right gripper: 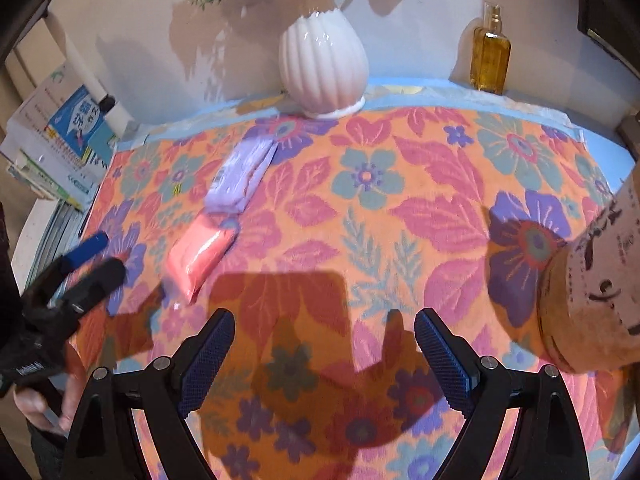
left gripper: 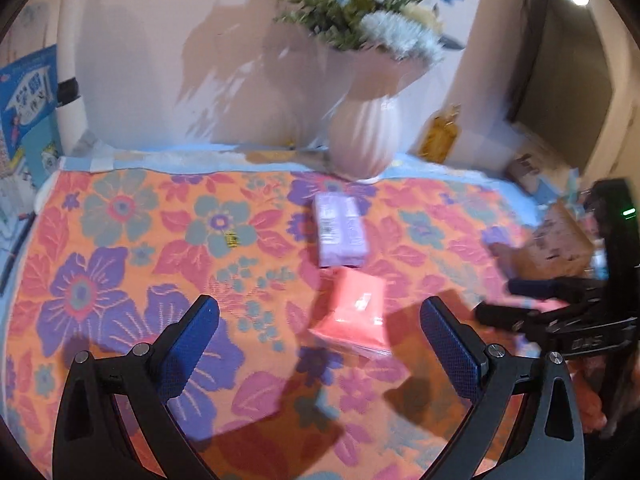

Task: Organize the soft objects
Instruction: 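Move both grippers back over the tablecloth, then grasp the pink packet with the left gripper while the right grasps the lavender packet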

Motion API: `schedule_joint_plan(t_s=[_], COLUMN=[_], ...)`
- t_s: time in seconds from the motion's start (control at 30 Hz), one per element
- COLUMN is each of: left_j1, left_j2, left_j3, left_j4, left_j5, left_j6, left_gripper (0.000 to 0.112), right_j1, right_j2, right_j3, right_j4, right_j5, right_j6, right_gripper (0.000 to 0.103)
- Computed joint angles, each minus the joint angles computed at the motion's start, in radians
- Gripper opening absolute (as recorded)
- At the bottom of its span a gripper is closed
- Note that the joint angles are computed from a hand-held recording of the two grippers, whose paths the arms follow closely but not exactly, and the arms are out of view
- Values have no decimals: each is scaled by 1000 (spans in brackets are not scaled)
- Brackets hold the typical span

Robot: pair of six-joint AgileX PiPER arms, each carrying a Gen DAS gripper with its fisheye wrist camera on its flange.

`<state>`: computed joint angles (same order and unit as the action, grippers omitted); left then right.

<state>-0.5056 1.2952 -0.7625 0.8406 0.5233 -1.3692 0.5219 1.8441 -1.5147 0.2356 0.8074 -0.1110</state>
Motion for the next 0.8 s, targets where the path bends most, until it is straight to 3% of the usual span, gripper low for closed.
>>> schedule_joint_plan(t_s=[0.07,0.1,0.33,0.8], left_j1=[-54,-61,-57,2], left_j2=[39,47,77,52], left_j3=[-17,-19,-4,41], left_j4=[123,141,223,245], left_j5=[85,90,84,-50], left_j6=[-129,-152,-225,-231], left_gripper=[101,101,101,101], right_j1=[32,47,48,55], right_j2=[-30,-35,-17,16], right_j3=[69,90,148,133], right_j4=[-123,-188,-179,-182], right_j5=[-145,-191,-336,-333], right_j6=[112,168,183,196], right_gripper=[91,91,91,91])
